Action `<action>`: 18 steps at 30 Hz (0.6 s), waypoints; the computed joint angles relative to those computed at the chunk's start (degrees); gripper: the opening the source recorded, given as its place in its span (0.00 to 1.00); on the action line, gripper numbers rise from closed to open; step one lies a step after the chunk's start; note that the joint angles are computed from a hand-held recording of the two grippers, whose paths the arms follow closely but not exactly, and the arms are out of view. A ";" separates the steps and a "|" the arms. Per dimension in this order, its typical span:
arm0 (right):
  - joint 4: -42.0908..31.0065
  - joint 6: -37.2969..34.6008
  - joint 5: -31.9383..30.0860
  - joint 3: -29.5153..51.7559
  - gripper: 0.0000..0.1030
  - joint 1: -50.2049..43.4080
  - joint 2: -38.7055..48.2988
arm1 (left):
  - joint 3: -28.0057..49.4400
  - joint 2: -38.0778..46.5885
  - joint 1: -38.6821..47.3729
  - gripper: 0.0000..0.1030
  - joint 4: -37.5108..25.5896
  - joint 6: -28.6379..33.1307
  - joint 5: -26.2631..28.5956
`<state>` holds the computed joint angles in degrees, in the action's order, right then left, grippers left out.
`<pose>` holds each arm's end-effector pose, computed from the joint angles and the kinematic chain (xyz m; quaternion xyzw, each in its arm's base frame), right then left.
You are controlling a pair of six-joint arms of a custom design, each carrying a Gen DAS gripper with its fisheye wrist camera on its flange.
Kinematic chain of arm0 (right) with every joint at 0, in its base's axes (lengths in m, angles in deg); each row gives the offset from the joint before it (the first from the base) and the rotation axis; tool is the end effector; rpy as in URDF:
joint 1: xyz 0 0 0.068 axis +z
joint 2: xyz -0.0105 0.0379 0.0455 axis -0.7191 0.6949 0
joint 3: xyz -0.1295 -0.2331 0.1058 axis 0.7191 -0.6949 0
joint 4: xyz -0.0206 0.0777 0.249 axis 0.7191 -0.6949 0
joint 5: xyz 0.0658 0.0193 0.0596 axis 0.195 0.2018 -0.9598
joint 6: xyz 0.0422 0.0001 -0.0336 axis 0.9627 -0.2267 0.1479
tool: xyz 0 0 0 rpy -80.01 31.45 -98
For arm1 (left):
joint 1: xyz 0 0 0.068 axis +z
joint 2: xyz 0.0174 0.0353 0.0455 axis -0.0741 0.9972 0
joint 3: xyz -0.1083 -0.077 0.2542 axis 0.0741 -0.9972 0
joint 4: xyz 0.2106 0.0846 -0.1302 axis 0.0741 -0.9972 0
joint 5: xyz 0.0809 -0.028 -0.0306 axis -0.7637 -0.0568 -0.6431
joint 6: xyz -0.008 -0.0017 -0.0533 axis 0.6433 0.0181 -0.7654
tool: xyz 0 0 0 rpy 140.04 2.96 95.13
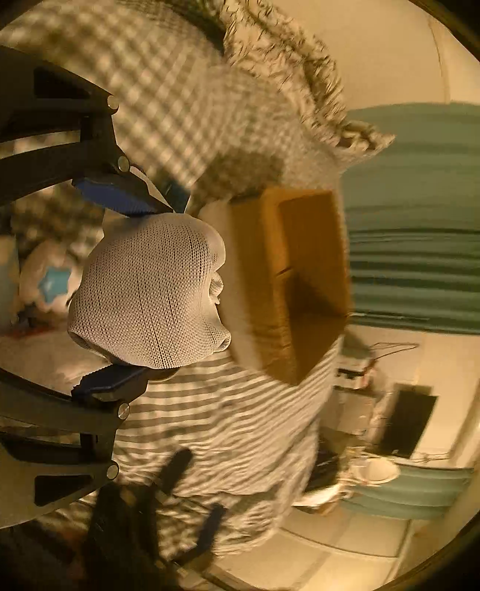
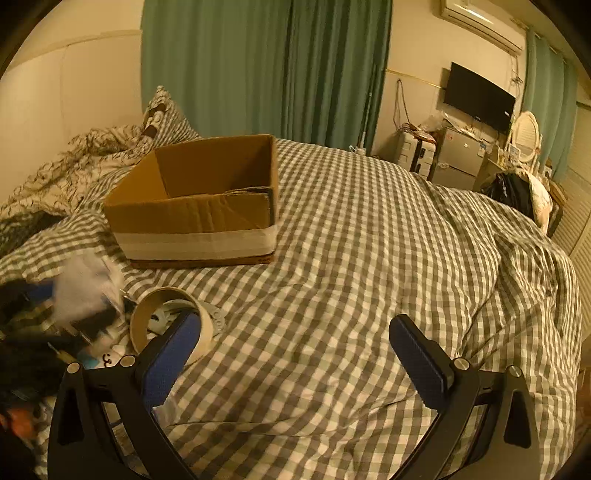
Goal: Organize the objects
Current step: 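Grasp the white sock with the left gripper while the right grasps the tape roll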
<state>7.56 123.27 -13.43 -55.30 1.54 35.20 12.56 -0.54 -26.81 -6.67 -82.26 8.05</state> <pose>0.1255 0.0998 0.2136 0.1058 0.9026 -0.1010 0.4048 0.2037 -0.0912 0.2137 0.2519 0.8809 -0.1367 0.3767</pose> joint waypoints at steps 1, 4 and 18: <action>1.45 -0.77 -0.67 0.34 1.00 -0.07 1.51 | 0.72 -0.24 1.69 0.70 -0.66 0.70 0.28; 8.10 -4.46 -5.38 0.33 0.98 -1.72 5.75 | 1.47 1.48 5.02 0.70 -0.15 2.71 -0.39; 26.15 -14.88 -23.79 0.89 0.18 -11.14 25.57 | 1.48 5.89 9.77 0.70 2.30 5.24 3.55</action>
<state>33.70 108.39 -37.23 -54.41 -9.59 60.77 14.05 5.34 -17.04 -4.37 -77.02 11.60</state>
